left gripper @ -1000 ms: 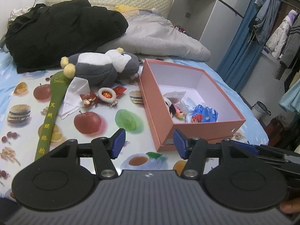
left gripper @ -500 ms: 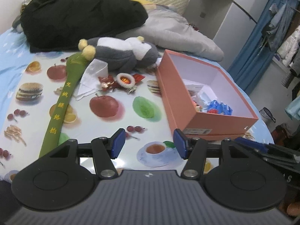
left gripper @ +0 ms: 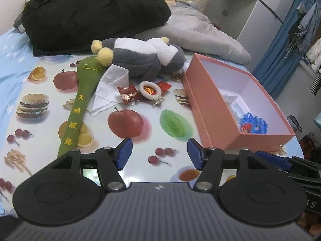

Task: Organize soft objects
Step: 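Move both open tools back toward the items beside the penguin plush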

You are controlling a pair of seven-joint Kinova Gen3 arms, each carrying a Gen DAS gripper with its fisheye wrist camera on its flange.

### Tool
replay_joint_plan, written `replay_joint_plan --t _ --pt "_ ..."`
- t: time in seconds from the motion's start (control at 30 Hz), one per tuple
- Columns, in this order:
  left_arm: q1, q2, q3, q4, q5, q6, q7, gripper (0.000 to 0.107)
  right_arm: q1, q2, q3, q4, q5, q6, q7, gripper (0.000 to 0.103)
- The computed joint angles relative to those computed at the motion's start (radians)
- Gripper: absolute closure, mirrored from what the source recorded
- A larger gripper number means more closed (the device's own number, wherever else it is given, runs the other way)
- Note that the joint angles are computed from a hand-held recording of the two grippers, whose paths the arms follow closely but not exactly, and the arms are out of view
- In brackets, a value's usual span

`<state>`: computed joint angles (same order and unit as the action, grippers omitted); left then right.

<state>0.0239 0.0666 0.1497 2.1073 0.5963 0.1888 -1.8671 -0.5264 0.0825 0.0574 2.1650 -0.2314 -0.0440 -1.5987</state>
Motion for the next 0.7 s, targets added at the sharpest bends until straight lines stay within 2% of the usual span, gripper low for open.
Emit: replay_joint_plan --t 0.07,0.17,0.23,0.37,0.53,0.7 --pt "-0.028 0.029 0.01 -0.02 0.029 0.008 -0.042 0.041 0.004 0.027 -0.006 -0.021 0.003 -0.007 -0.002 0.058" --pt "-0.073 0.07 0.039 -0.049 0.053 0.006 -0.089 0.041 0.05 0.064 -0.057 -0.052 0.035 -0.017 -0.025 0.058" --pt "-0.112 0.095 0.07 -0.063 0.07 0.003 -0.121 0.041 0.042 0.09 -0.05 -0.072 0.045 -0.023 -0.026 0.058" --pt "-0.146 0.156 0.09 -0.11 0.039 0.007 -0.105 0.041 0.095 0.151 -0.103 -0.126 0.086 -0.014 -0.056 0.058" --pt "-0.134 0.232 0.076 -0.17 -0.057 0.002 -0.026 0.041 0.051 0.222 -0.046 -0.191 0.112 -0.004 -0.073 0.058" --pt "-0.172 0.308 0.121 -0.215 -0.116 -0.044 0.014 0.041 0.052 0.303 -0.026 -0.245 0.129 -0.019 -0.074 0.058"
